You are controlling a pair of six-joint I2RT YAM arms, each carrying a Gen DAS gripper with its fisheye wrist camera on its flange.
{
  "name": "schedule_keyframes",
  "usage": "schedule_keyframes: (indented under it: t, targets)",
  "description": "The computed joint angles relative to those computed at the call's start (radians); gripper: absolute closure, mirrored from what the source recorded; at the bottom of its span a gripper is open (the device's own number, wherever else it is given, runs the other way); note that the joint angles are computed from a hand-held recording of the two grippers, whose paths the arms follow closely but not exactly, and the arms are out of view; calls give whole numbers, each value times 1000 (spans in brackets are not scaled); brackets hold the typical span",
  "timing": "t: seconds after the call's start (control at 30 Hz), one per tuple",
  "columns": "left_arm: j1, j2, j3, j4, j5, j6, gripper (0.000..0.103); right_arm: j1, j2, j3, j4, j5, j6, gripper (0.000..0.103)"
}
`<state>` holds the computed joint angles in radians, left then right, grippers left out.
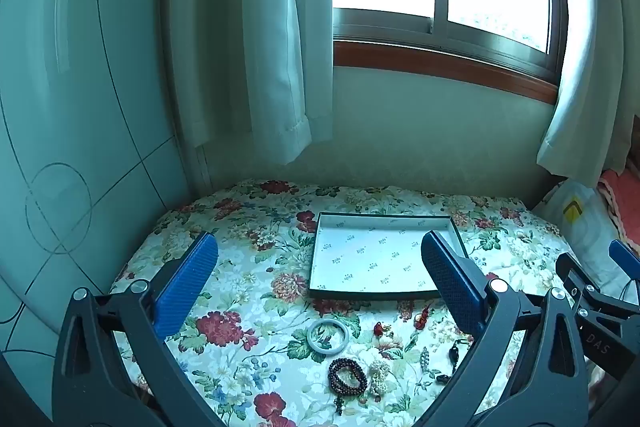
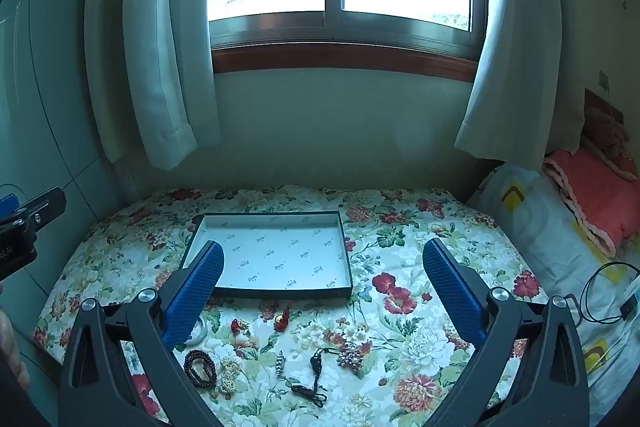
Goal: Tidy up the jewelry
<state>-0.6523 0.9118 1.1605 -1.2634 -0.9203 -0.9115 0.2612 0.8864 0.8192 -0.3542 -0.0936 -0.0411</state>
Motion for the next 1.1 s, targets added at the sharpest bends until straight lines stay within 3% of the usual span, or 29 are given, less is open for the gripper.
schedule_keyframes:
  t: [0.37,0.5,1.1]
  targets:
    - [14,-11,-1,2,5,13,2,5,1,3,-7,5,0,4]
    - [-31,10,6,-34,-18,-41,2,-1,3,3,-5,-2,-1,4]
    - [2,-7,-13,8,-2,14,2,1,6,5,-3,1,0,4]
